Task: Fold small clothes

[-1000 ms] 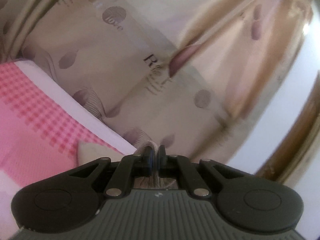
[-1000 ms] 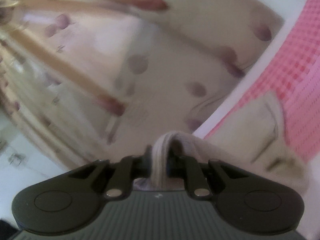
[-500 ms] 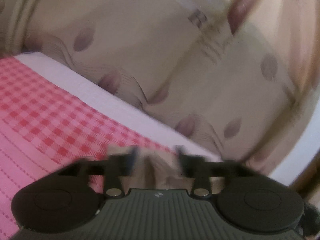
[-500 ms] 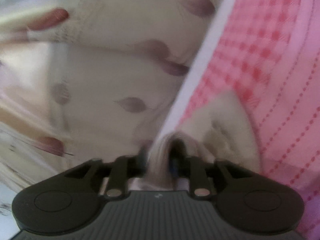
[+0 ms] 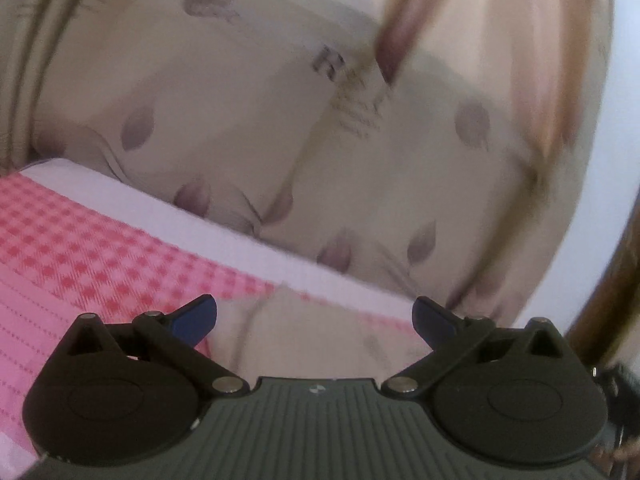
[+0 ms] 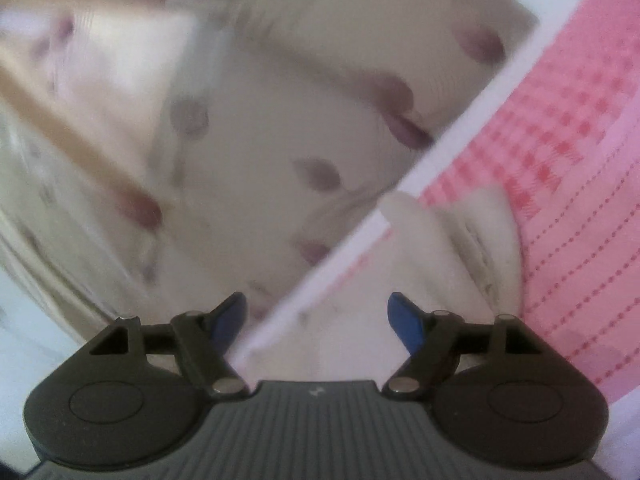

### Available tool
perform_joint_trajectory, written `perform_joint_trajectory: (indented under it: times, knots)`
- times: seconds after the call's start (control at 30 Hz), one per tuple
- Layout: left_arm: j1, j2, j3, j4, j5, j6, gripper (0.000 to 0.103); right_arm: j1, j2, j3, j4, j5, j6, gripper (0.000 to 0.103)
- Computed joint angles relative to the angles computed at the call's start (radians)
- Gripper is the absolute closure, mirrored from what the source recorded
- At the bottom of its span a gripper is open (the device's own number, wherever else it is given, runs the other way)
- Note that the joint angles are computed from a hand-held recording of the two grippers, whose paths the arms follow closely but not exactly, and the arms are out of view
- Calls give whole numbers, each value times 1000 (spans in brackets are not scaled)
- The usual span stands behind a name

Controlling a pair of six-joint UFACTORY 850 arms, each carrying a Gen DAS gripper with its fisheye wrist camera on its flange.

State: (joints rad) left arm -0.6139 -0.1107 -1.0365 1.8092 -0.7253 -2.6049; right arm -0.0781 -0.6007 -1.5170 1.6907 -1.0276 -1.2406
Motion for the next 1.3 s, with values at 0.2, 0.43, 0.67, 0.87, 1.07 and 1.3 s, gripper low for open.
perform_joint_trajectory:
  times: [0.2,0.43,0.67,0.87,1.07,1.3]
  knots:
    - [15,-68,-35,-135,64,109,1,25,-47,-117,-188,157,47,26]
    - [41,-41,58,-74,86,-133,1,-34,-82,-125,70,136,161,24]
    - [50,0,80,-60,73,-39,21,6,-10,-70,-101,240,-73,26]
    - [51,-10,62,-134,155,98,38,37,7,-17,-154,290,-136,70]
    - [33,19,89,-188,186,91,76,28,11,-7,-162,254,-138,70]
    - [2,122,184,-238,194,20,89,-17,-4,1,-126,109,-68,67]
